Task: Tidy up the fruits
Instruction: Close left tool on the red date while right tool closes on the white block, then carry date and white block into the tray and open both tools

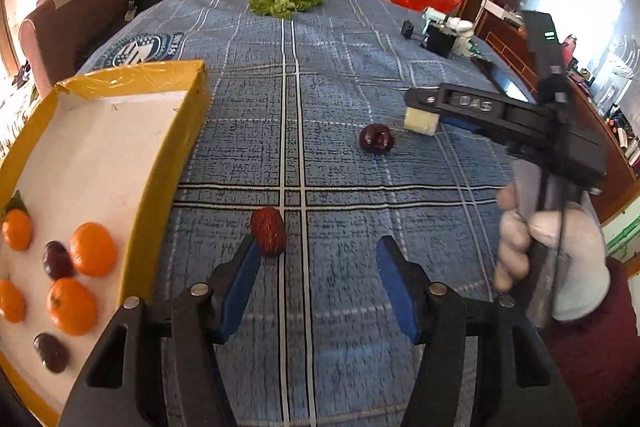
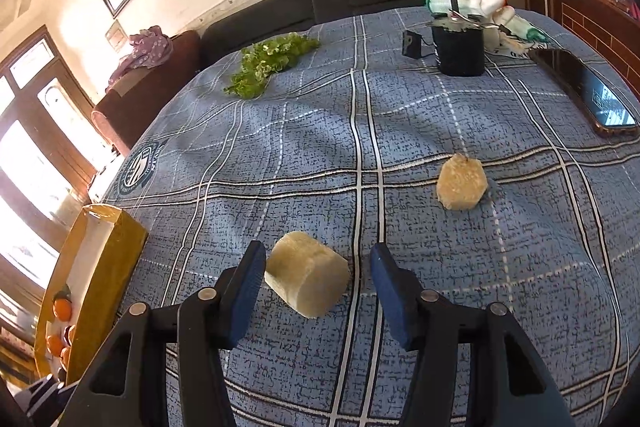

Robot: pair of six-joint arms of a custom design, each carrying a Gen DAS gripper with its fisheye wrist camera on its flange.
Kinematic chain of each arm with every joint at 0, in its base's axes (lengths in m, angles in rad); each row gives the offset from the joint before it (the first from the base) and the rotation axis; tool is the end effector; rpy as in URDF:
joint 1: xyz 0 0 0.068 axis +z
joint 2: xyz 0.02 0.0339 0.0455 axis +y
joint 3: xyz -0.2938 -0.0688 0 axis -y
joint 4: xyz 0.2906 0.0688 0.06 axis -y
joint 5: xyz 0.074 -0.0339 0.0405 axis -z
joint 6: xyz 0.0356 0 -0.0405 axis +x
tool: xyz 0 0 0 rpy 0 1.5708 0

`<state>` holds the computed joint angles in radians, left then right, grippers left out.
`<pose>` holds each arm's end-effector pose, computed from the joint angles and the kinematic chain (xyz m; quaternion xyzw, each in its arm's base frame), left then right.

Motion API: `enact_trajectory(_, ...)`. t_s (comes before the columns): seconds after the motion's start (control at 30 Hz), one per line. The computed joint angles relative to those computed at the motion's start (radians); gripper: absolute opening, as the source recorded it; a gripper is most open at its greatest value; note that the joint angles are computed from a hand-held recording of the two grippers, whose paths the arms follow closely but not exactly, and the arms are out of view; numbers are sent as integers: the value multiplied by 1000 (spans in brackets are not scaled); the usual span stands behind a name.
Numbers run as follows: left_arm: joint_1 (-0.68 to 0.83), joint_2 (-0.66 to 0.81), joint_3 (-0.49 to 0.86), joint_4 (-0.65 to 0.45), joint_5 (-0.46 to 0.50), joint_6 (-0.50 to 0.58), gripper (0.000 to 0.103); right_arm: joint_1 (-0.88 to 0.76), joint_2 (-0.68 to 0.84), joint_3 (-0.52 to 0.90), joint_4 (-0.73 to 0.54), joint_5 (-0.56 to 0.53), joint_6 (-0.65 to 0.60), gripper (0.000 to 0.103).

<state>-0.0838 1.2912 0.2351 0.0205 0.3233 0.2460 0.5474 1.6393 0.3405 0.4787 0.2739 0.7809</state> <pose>0.1875 -0.0271 0.0798 0.1982 0.9319 -0.1336 0.2727 0.2183 0.1218 0.0636 0.1571 0.9096 0.1238 0.3643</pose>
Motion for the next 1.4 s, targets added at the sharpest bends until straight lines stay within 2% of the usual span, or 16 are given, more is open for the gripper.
enact_trajectory(0.03,-6,62,18,32,-13,-10,60,0,-2,-4,12,-7,-13,45)
enact_trajectory(0.13,-6,166,52,87,-36,-25,53,1,-9,-4,8,-16,-28,45)
enact_trajectory(0.2,-6,169,49,105,-42,-24,42,-3,-12,-9,12,-29,-34,45)
enact_trajectory(0.23,-10,169,45,117,-51,-27,29,-6,-16,-14,14,-38,-33,45)
enact_trajectory(0.27,-10,170,42,123,-51,-26,21,-9,-18,-18,17,-46,-32,45)
enact_trajectory(0.6,-12,189,20,196,-26,-56,20,7,-82,-61,28,-32,-11,44)
enact_trajectory(0.63,-21,190,18,205,-33,-64,21,10,-92,-66,29,-27,-9,44)
enact_trajectory(0.73,-48,186,14,210,-39,-78,36,15,-101,-70,28,-21,-5,44)
enact_trajectory(0.77,-67,181,10,217,-65,-88,36,18,-99,-68,25,-20,-4,44)
enact_trajectory(0.8,-87,177,6,224,-92,-97,35,19,-98,-66,22,-20,-3,44)
enact_trajectory(0.83,-102,172,0,232,-111,-101,23,21,-97,-65,22,-20,-4,44)
enact_trajectory(0.93,-84,144,-10,217,-89,-105,19,37,-104,-63,15,-5,-8,44)
enact_trajectory(1.07,-33,5,-33,131,-50,-101,20,61,-130,-67,4,23,-13,44)
enact_trajectory(1.17,47,-154,-40,0,5,-70,20,79,-156,-74,4,36,-12,44)
enact_trajectory(1.3,289,-327,-11,-219,154,42,20,104,-195,-88,11,50,-14,44)
enact_trajectory(1.4,474,-358,31,-324,239,136,20,146,-221,-77,-13,79,-7,44)
